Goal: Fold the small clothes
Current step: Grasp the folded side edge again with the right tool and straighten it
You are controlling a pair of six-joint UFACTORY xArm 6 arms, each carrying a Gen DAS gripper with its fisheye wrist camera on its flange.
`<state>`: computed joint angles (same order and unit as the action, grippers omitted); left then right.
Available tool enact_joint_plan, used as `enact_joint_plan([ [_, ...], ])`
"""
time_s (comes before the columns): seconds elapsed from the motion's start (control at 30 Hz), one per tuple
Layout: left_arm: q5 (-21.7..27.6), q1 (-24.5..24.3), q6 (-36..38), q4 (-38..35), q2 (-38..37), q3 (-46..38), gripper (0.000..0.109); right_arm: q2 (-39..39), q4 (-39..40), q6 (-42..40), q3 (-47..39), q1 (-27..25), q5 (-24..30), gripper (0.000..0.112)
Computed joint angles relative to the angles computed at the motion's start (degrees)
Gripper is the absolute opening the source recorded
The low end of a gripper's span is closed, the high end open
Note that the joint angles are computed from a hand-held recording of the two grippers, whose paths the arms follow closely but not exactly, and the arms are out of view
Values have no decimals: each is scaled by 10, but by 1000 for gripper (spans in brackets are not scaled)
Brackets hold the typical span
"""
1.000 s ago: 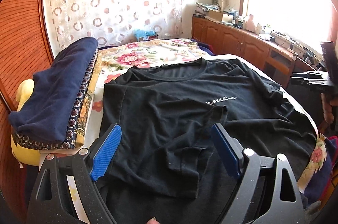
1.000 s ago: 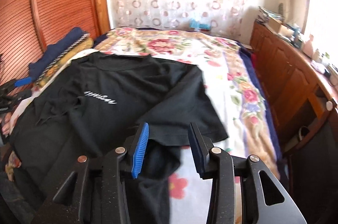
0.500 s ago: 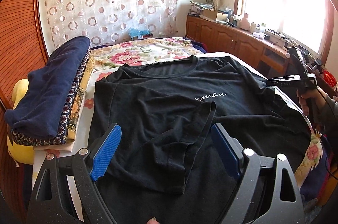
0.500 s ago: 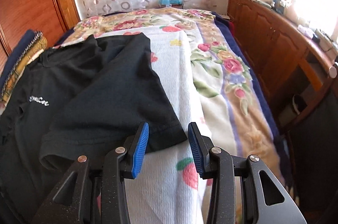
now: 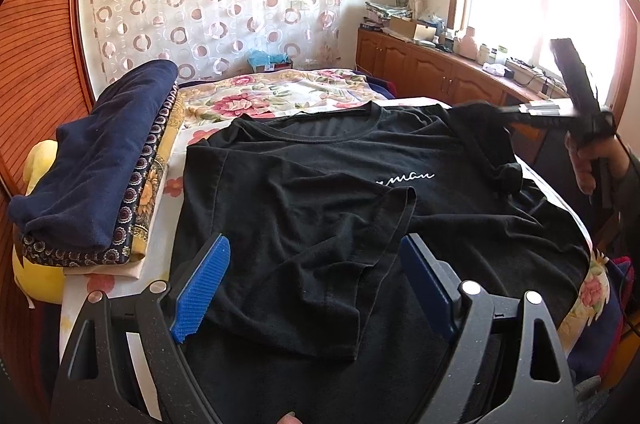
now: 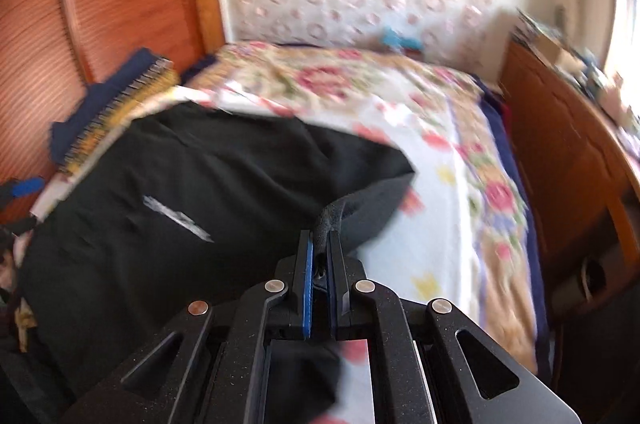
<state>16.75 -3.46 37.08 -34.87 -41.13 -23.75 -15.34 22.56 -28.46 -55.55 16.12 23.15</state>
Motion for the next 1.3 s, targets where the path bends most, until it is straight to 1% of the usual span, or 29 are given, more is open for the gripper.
enact_joint_plan([
  [0.2,9,14,15,-16,-11,4,88,71,-64,48,-101,82,3,6],
  [0.23,11,17,17,-18,-12,5,88,79,-64,44,-110,93,-4,6],
  [0.27,12,20,18,-19,-13,6,88,91,-47,25,-122,98,-9,6],
  [0.33,14,24,19,-22,-13,6,88,98,-44,22,-130,106,-11,13],
  [0.37,14,26,21,-25,-14,7,88,99,-49,30,-132,107,-11,22],
  [0.47,15,32,29,-35,-14,6,88,94,-55,33,-118,97,-17,24],
  [0.57,13,34,31,-39,-9,4,88,88,-118,90,-95,86,-27,24],
  [0.67,13,33,29,-36,-9,4,88,78,-157,136,-74,76,-23,24],
  [0.73,13,32,30,-35,-9,5,88,62,-190,169,-47,71,-25,24],
  [0.77,13,32,30,-35,-9,5,88,52,-195,175,-29,71,-25,24],
  [0.83,14,32,31,-35,-7,5,88,35,-194,182,-5,77,-23,24],
  [0.93,12,30,27,-31,-2,4,88,7,-168,165,40,89,-25,24],
  [1.07,11,28,25,-28,-1,4,88,-6,-132,137,62,107,-18,24],
  [1.17,10,27,18,-22,-1,5,88,14,-140,140,53,117,-16,24],
  [1.2,10,27,15,-19,-2,6,88,15,-140,132,58,111,-14,24],
  [1.27,10,29,13,-17,-3,7,88,16,-170,149,61,107,-10,24],
  [1.3,10,31,13,-18,-4,7,88,18,-169,148,62,107,-12,24],
])
